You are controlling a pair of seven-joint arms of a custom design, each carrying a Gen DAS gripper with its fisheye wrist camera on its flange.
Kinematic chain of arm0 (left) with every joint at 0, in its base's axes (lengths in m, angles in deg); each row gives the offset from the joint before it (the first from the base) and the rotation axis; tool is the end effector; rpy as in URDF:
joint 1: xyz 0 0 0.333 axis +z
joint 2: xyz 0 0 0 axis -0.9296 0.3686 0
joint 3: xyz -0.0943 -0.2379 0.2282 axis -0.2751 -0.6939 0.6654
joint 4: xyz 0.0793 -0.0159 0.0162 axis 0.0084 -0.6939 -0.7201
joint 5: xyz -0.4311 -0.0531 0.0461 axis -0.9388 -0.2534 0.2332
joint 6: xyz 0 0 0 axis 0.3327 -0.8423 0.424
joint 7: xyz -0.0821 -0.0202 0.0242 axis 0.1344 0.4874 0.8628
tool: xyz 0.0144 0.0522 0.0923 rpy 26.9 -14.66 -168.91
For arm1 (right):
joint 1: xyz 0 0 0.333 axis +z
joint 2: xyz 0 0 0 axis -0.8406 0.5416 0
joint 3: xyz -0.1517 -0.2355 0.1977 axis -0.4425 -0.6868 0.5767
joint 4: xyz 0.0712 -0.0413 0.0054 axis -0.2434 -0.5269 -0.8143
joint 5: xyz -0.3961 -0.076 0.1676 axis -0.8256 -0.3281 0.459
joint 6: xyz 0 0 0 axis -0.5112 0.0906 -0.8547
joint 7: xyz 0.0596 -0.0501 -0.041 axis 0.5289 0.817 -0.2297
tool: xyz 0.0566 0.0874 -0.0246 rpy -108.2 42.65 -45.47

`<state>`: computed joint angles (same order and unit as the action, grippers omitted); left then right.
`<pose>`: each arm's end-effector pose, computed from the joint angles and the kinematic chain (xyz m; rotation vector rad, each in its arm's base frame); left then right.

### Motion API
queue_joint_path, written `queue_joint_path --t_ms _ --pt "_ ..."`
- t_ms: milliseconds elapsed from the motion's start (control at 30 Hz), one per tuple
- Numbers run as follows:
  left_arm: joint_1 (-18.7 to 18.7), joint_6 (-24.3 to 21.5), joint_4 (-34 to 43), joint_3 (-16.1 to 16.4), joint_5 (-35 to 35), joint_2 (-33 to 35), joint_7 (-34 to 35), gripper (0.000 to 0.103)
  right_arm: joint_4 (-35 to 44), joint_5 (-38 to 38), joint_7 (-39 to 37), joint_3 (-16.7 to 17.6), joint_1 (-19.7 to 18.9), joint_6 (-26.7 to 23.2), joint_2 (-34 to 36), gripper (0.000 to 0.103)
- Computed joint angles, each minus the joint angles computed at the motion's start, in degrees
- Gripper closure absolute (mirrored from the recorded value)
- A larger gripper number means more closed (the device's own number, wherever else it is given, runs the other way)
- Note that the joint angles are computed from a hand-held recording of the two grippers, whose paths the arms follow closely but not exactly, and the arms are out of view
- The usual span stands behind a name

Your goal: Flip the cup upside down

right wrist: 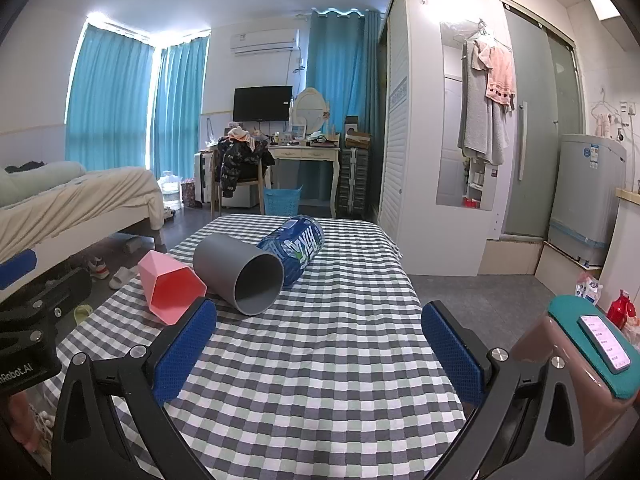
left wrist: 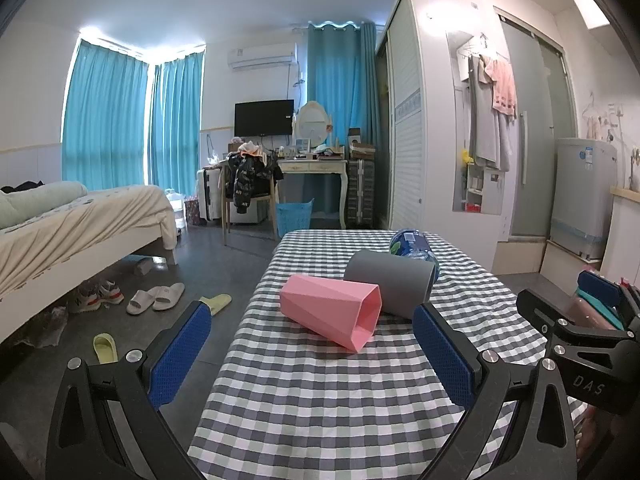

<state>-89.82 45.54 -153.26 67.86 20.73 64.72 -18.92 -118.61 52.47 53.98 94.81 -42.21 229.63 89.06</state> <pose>0.6484 -0.3188 0.4684 -1.5989 1.0832 -0.8458 0.7483 0.2742 0.4652 -1.6650 1.0707 -0.8424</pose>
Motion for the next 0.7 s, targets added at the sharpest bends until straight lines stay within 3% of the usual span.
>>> queue_joint_path --t_ms 700 --pt "-0.01 0.06 0.02 0.02 -0.29 0.03 0.23 0.000 1.10 0.62 -0.29 -0.86 0.82 -0.72 0.47 0.000"
